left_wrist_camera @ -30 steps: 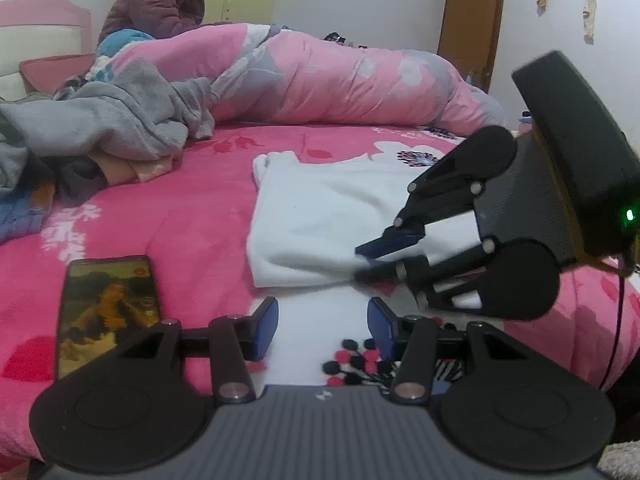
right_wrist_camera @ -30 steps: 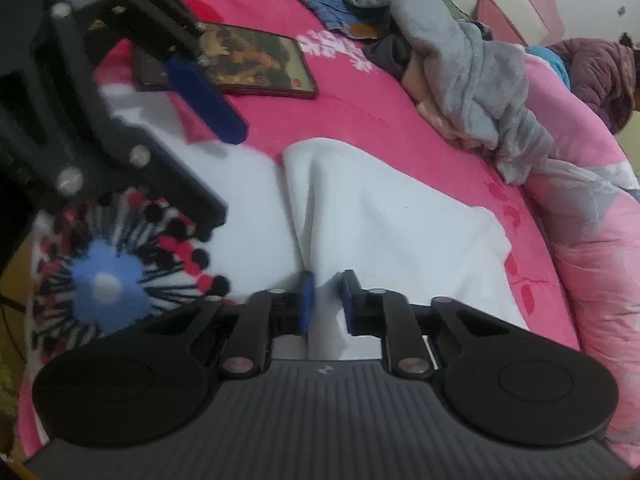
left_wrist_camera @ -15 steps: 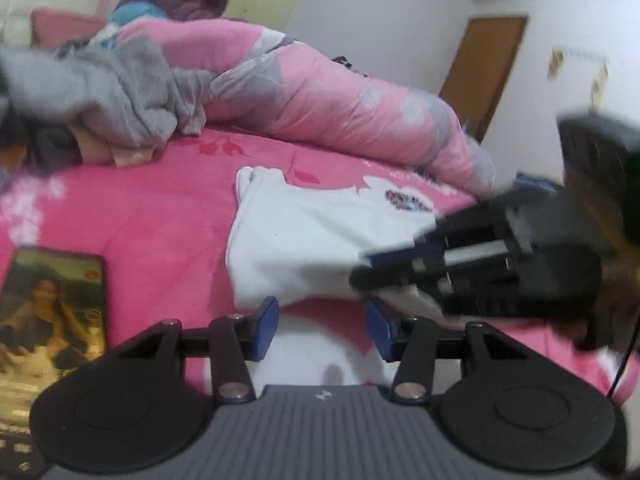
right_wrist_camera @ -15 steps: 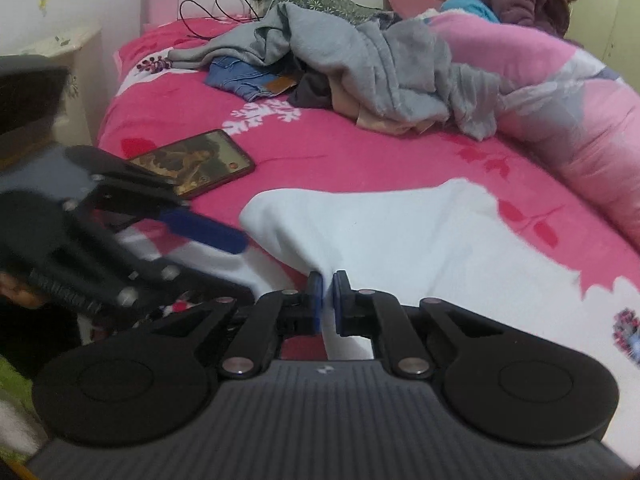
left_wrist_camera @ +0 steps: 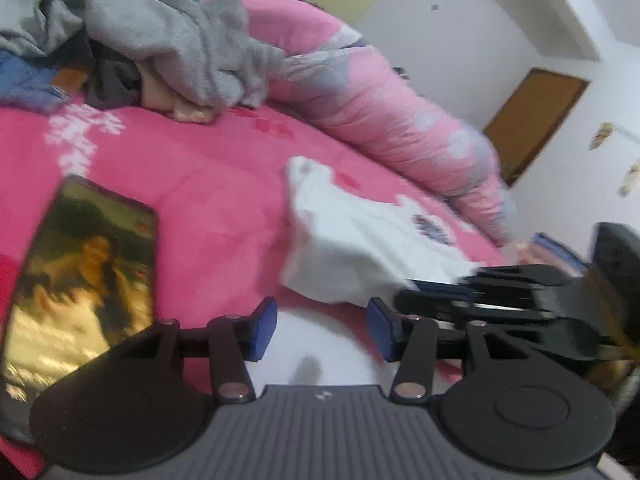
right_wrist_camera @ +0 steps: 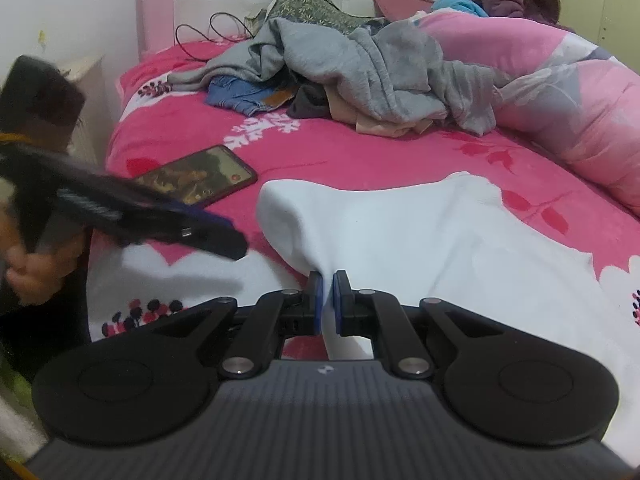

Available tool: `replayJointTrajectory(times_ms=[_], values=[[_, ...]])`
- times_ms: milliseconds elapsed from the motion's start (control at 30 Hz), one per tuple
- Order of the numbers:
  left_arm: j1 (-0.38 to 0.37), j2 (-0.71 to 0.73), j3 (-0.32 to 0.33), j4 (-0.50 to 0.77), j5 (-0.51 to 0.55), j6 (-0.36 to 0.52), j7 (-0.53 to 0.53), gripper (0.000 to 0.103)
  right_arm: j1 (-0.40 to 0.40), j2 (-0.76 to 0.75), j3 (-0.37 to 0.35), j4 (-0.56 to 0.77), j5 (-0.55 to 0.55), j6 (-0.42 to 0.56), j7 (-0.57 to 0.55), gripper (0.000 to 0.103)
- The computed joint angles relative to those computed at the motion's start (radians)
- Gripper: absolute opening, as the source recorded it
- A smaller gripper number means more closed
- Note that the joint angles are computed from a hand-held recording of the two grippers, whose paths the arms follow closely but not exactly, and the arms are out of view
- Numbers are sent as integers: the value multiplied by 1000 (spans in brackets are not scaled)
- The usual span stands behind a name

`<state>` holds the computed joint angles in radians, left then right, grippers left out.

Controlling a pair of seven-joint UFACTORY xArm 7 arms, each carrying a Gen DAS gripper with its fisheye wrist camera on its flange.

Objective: Fold clothes

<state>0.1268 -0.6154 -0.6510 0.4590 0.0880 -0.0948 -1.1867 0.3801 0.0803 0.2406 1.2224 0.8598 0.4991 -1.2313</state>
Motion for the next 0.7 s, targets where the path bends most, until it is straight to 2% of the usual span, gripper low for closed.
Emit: replayJointTrajectory(times_ms=[67,167,333,433,467,600,700], values=[[-11,67,14,19,1,-49,15,51,-2,1,1,-2,19,3,-18,4],[3,157,17,37,-53,-113,10,55,-2,0,4,-11,41,1,-50,4],[36,205,-4,42,-154,-171,18,58,-3,-5,5,-29,106,-13,-124,4],[55,224,-28,50,-211,-191,33,56,-5,-4,3,-32,147,-13,-165,4],[64,230,-39,54,-231,-195,38,54,-4,-5,3,-34,161,-17,-181,4],[87,251,-78,61,-302,-236,69,26,4,-14,7,-55,194,-46,-261,4],[64,234,-73,43,-347,-253,92,21,12,-22,7,-67,202,-59,-328,4]])
